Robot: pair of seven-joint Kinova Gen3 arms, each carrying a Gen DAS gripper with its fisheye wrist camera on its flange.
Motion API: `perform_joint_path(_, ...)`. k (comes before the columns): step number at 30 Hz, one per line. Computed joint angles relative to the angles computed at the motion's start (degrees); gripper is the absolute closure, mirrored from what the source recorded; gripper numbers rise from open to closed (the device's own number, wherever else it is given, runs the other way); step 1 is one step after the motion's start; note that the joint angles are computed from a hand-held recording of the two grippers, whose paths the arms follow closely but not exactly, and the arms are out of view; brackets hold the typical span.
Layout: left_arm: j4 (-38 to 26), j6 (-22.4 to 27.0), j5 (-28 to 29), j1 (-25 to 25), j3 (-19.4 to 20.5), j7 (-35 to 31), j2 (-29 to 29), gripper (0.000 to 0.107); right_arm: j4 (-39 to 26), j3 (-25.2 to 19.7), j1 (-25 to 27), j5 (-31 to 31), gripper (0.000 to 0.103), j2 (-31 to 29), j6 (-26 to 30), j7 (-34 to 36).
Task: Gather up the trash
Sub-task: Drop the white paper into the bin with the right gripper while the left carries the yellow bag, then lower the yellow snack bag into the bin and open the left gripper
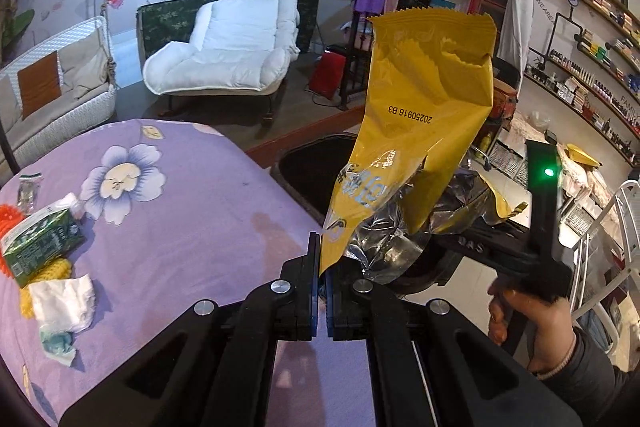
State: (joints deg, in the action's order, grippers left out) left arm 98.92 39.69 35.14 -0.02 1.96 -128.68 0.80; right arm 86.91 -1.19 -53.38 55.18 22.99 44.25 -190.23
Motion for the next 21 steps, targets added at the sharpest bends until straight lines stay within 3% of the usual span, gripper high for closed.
perform_joint_path(5,-3.5,1.0,-1.3,1.4,1.9,1.8,3.5,0.104,4.5,-0.9,-2.0,3.6,0.029,-3.7,3.6,-4.8)
perform_joint_path(12,-9.1,2.6,-6.7,3.9,4.6,7.6,8.8,0.104,10.3,-5.5,-1.5,7.0,0.027,-7.7,8.3,-11.3)
perform_joint_path(21,-16.0,6.0,-14.5,7.9,6.3,16.5,15.5,0.104,13.1,-9.5,0.2,6.5,0.026,-9.4,10.6,-12.8)
